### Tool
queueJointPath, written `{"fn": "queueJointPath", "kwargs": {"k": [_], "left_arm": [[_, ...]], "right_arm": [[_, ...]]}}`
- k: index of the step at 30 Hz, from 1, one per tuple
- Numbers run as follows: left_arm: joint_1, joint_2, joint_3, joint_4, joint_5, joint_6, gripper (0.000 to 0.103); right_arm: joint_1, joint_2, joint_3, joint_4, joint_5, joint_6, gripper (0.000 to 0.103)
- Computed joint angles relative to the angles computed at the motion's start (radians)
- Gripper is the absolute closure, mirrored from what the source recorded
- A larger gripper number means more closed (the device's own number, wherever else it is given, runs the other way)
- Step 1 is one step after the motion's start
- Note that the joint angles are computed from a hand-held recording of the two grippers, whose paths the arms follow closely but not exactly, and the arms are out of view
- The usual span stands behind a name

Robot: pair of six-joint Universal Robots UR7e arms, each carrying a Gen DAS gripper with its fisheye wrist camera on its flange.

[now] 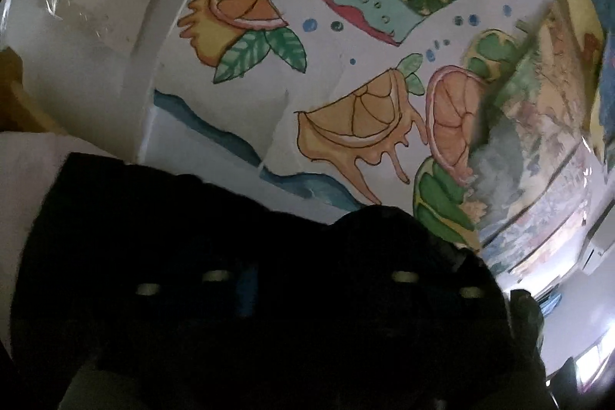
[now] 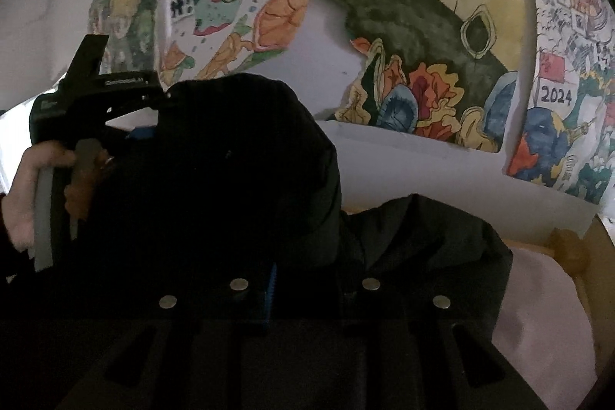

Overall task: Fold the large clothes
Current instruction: 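Press the folded jacket down with the left gripper while the right gripper holds it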

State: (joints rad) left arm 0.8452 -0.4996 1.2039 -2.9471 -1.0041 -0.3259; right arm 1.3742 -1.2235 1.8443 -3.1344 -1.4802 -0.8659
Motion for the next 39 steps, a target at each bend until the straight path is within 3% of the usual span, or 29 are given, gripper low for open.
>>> {"fn": "queueJointPath", "kwargs": {"k": [1, 4, 10, 13, 21, 26, 30, 33, 39], "left_arm": [[-0.009, -0.015, 0.030, -0.020, 0.009, 0.025, 0.088], [-0.041, -0.057, 0.123, -0.092, 0.055, 0.101, 0.097], [-0.141, -0.201, 0.434, -0.294, 0.136, 0.212, 0.099], [-0.195, -0.241, 0.539, -0.333, 0.170, 0.200, 0.099], [-0.278, -0.273, 0.654, -0.314, 0.239, 0.139, 0.099], [-0.249, -0.239, 0.705, -0.405, 0.227, 0.108, 0.099], [-0.210, -0.202, 0.689, -0.422, 0.216, 0.108, 0.099], [-0.186, -0.197, 0.679, -0.426, 0.200, 0.120, 0.099], [-0.169, -0.206, 0.679, -0.403, 0.181, 0.126, 0.099]], "right_arm": [[-0.003, -0.012, 0.011, 0.004, 0.011, 0.004, 0.081], [-0.009, -0.049, 0.054, 0.000, 0.039, -0.003, 0.081], [-0.049, -0.154, 0.163, -0.010, 0.105, -0.030, 0.081], [-0.075, -0.209, 0.218, -0.002, 0.146, -0.038, 0.081], [-0.141, -0.294, 0.353, -0.050, 0.217, -0.102, 0.081], [-0.133, -0.247, 0.371, -0.134, 0.162, -0.144, 0.081], [-0.131, -0.237, 0.368, -0.135, 0.155, -0.149, 0.078], [-0.158, -0.276, 0.375, -0.078, 0.214, -0.152, 0.075], [-0.229, -0.400, 0.391, 0.041, 0.409, -0.134, 0.074]]}}
